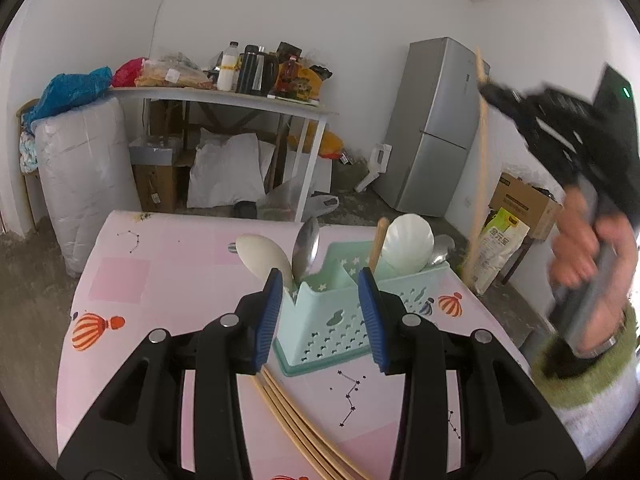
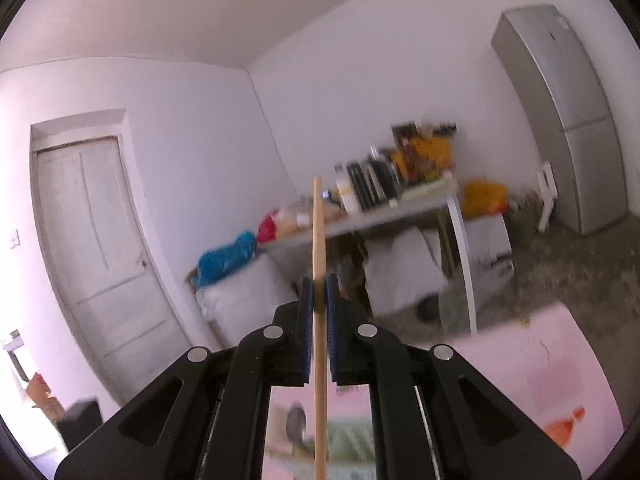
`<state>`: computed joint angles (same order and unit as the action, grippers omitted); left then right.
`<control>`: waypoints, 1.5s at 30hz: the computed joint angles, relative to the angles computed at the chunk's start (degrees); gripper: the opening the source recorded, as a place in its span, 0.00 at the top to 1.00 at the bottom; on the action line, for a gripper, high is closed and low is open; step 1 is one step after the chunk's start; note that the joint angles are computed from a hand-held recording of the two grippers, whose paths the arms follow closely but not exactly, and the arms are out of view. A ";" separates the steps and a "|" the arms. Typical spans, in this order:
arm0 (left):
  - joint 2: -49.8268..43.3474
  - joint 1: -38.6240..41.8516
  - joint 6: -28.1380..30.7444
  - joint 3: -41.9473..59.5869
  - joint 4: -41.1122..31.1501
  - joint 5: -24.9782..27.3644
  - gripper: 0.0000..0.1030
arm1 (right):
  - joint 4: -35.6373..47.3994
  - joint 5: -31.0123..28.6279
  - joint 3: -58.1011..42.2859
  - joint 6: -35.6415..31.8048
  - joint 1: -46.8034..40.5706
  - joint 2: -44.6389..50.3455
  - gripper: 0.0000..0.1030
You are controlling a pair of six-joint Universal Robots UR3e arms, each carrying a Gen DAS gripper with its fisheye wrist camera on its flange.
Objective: Organize utensils
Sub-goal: 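Lower the chopstick into the holder and open the right tool, then grasp another wooden chopstick on the table with the right tool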
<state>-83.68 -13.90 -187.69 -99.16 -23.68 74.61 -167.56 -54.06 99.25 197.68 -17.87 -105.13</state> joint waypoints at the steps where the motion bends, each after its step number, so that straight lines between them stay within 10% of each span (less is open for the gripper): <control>1: -0.10 -0.11 0.05 -0.24 -0.03 0.05 0.64 | -3.33 -2.84 -1.62 0.82 2.23 3.16 0.93; 11: 1.05 -1.30 1.00 -5.42 0.67 0.79 0.64 | -14.27 -16.88 -3.13 -2.91 13.02 18.16 0.93; 33: 5.53 1.91 3.26 -13.01 -5.83 -0.36 0.63 | 4.47 -2.04 18.31 -7.93 -5.20 -7.14 0.69; 40: 4.99 1.86 2.15 -16.22 -3.97 -1.35 0.63 | 32.99 12.27 23.09 -21.38 -11.37 -20.77 0.66; 45: 3.85 2.17 1.26 -19.56 -1.31 -2.26 0.63 | 57.51 12.26 29.02 -31.03 -8.16 -23.80 0.66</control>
